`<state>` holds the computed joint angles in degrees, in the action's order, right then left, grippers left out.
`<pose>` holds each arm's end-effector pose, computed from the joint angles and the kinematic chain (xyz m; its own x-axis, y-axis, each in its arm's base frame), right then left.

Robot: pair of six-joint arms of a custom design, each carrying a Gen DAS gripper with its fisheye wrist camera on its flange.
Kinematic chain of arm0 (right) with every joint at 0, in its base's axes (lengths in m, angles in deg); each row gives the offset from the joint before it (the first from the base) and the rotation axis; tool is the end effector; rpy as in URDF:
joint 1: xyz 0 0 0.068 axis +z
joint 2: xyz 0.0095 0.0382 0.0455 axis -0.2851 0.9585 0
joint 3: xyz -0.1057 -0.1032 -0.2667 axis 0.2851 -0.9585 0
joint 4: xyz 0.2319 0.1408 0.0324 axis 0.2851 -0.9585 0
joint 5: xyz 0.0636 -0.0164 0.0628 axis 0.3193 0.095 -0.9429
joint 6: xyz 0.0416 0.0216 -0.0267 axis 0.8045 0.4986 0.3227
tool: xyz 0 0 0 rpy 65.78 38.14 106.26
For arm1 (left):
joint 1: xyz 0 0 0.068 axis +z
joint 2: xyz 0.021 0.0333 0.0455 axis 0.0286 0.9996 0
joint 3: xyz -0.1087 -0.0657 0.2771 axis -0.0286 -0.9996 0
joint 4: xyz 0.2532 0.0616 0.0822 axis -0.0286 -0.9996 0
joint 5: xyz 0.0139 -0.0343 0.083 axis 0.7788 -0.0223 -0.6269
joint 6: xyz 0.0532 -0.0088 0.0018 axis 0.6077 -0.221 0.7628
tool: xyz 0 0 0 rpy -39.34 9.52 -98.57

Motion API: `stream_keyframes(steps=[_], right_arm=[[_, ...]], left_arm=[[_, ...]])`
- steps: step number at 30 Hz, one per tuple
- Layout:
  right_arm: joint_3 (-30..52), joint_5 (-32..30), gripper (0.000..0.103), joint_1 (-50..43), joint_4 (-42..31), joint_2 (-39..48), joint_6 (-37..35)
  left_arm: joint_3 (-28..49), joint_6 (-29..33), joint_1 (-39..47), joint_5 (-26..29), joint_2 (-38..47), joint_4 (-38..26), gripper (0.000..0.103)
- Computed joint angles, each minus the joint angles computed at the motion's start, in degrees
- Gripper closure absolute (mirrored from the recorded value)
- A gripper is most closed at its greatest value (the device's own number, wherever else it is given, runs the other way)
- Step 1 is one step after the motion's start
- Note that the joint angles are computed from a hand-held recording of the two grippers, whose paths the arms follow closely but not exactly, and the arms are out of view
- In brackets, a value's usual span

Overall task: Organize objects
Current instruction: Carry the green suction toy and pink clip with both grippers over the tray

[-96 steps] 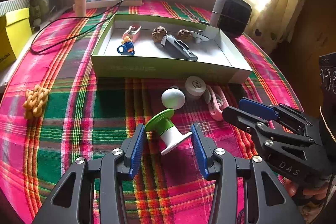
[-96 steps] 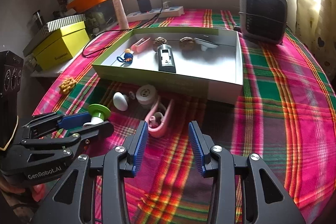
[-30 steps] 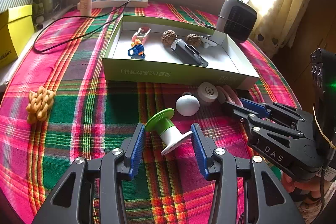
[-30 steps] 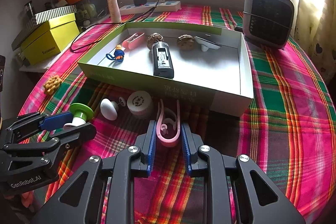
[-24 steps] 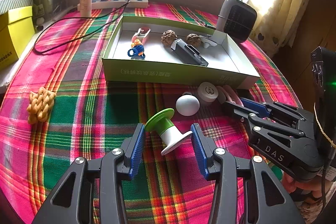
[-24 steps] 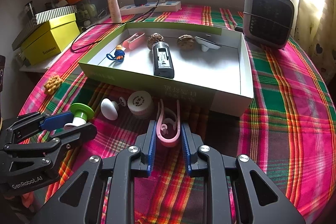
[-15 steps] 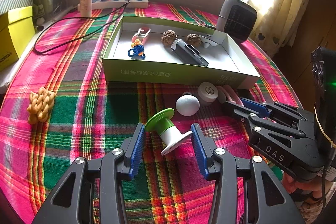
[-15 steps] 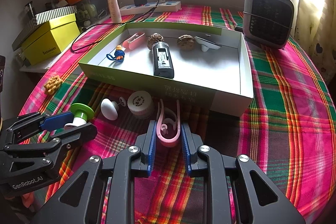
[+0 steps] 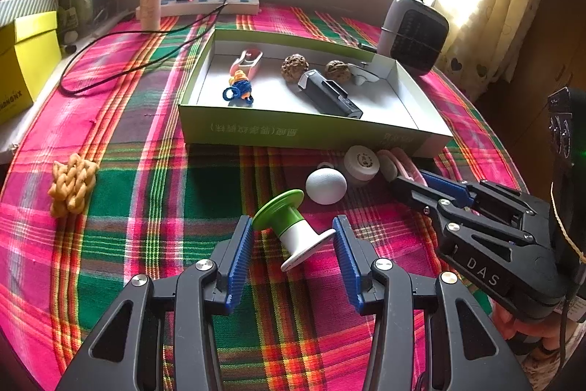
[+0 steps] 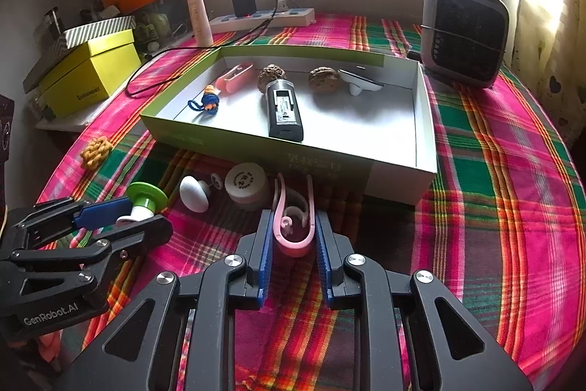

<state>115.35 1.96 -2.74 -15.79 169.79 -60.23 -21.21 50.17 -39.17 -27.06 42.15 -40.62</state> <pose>0.3371 0.0910 0.1202 -0.7103 -0.2789 -0.6463 -0.4414 0.8917 0.1003 0.2926 -0.2402 0.1164 -0.7892 -0.1240 -0.6015 0.0137 0.9756 -0.2190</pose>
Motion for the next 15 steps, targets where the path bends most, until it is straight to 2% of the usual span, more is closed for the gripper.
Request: stream_keyframes(steps=[15], right_arm=[[-0.8, -1.4, 0.081, -0.7, -0.4, -2.5, 0.1]], left_arm=[[1.2, 0.9, -0.8, -1.6, -1.6, -1.6, 0.060]])
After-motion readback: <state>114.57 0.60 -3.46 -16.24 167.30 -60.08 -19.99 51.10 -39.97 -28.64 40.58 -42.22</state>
